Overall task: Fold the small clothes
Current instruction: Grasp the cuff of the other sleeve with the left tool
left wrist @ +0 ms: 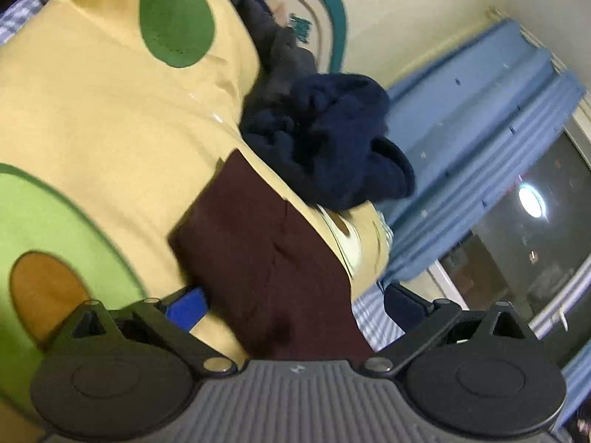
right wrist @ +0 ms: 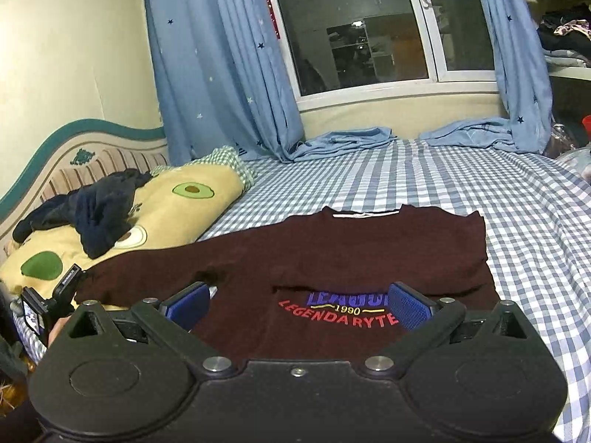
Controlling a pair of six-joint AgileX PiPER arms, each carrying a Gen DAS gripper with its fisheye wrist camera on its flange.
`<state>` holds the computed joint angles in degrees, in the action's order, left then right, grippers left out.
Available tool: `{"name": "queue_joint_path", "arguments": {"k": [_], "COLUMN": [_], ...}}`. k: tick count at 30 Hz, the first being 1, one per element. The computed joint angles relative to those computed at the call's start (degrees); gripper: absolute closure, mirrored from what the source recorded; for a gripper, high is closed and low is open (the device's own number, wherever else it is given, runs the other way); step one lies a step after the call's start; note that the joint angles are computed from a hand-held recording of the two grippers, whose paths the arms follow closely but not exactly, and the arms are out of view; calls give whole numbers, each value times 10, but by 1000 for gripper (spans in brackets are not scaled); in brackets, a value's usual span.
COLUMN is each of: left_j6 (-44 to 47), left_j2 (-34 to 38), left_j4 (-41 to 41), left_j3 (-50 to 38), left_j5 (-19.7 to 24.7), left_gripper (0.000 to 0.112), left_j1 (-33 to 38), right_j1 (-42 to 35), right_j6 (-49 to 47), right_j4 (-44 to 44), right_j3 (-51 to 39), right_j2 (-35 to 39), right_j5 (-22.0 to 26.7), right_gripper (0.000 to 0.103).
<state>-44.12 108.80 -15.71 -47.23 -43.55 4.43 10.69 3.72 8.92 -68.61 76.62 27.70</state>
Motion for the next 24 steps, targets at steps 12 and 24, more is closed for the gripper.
{"name": "queue_joint_path", "arguments": {"k": [12,24], "left_j6": [37,723], "left_j2": [-7,-22], "left_j4": [-24,-507], "left_j3": [-51,-349], "left_j5": [105,139], "left_gripper": [98,98], "left_j1": [9,-233], "right_j1": [-28,-248], "right_j6": [16,-333], "right_j4": [-18,344], "right_j3": [18,125], "right_j2": [-15,-67], "right_j5": [-16,3], "right_gripper": [1,1]}}
